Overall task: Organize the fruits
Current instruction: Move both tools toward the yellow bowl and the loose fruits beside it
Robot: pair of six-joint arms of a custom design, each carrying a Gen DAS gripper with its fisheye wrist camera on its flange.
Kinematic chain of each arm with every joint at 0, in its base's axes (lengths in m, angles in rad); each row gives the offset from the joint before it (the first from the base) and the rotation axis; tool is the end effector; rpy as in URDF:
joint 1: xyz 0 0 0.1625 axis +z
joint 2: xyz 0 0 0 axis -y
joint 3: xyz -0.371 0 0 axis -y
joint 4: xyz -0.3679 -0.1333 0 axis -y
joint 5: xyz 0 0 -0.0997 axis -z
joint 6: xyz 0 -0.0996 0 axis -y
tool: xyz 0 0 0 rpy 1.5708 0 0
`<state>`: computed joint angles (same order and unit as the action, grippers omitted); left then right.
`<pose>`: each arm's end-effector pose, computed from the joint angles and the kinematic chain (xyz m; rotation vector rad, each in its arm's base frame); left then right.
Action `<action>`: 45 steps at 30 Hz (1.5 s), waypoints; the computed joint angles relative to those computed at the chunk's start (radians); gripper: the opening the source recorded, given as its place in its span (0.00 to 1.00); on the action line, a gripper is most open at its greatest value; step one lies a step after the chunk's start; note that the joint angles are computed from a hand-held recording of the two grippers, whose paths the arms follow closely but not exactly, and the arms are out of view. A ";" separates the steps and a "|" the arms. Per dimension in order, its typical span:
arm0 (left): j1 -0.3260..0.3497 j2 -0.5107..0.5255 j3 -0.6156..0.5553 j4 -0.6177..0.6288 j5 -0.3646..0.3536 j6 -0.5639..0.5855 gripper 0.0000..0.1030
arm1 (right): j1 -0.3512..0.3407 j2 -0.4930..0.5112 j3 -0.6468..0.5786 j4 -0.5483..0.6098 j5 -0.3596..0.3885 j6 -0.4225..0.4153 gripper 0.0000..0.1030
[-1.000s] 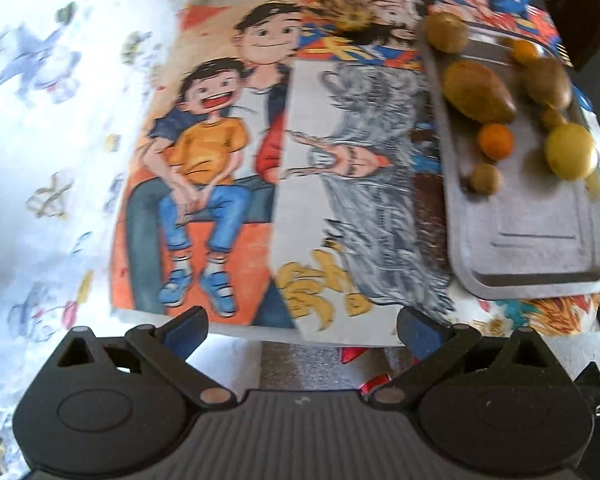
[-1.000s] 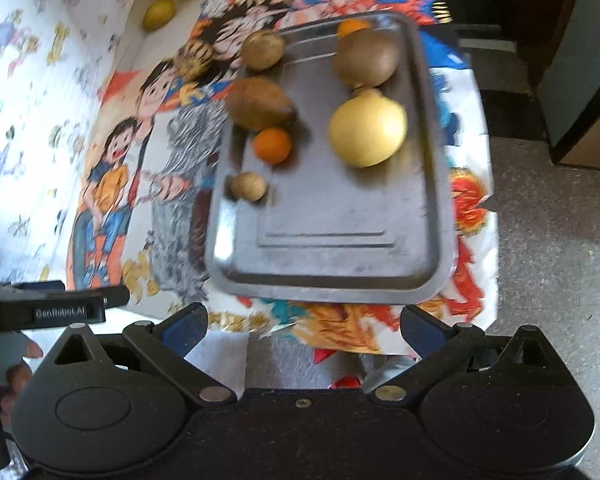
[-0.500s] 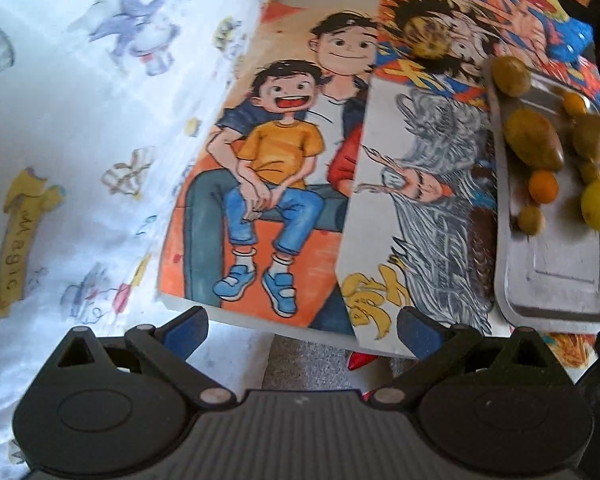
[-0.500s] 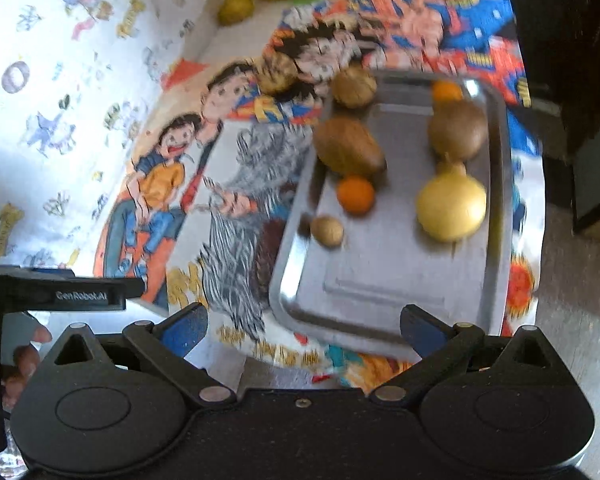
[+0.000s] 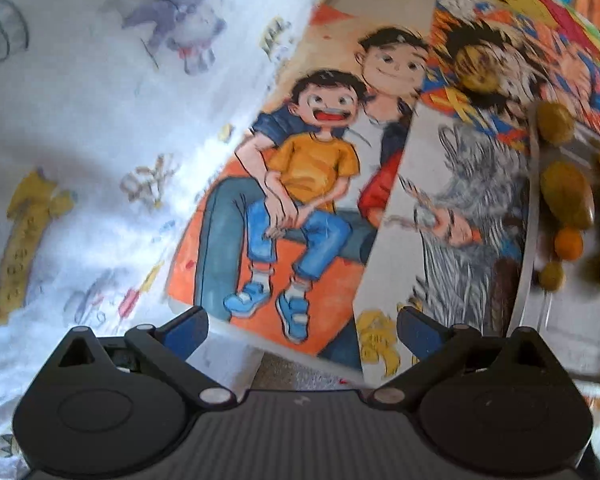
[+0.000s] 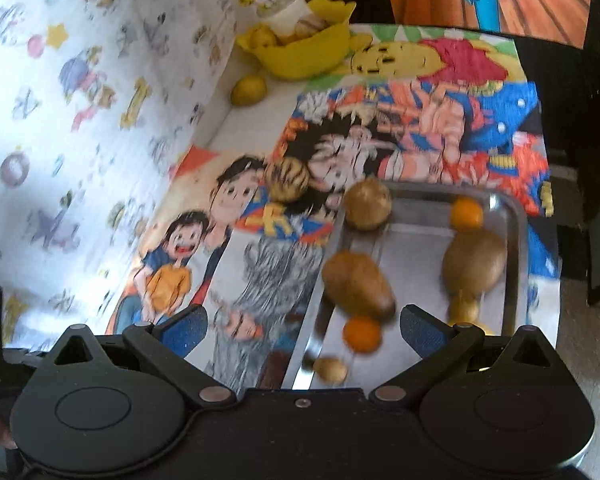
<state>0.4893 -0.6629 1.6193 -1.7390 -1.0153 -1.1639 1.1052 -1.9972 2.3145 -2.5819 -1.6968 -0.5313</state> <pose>-0.3671 -0.4060 -0.0402 0.1702 2.2119 -0.1692 -0.0429 -0.3544 0.3733 0.0262 -2.6043 0.7483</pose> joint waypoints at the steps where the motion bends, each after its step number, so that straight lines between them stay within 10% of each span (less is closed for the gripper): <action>1: 0.002 0.006 -0.009 -0.003 0.011 -0.009 0.99 | -0.006 0.017 -0.017 -0.006 0.012 -0.005 0.99; 14: 0.049 0.160 -0.140 -0.312 0.139 0.189 0.99 | -0.019 0.265 -0.267 -0.016 0.089 -0.135 0.99; 25: 0.136 0.282 -0.348 -0.273 0.253 0.280 0.99 | -0.018 0.432 -0.361 -0.044 0.091 -0.318 0.99; 35: 0.210 0.509 -0.612 -0.632 0.361 0.852 0.99 | 0.005 0.552 -0.330 -0.176 0.067 -0.381 0.92; 45: 0.269 0.766 -1.015 -0.632 0.373 1.218 0.99 | 0.028 0.667 -0.334 -0.260 0.017 -0.341 0.72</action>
<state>0.7582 0.1034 0.6041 -2.3711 -0.6419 0.0545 1.1327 -1.3303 1.9806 -2.8415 -1.6795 -0.8728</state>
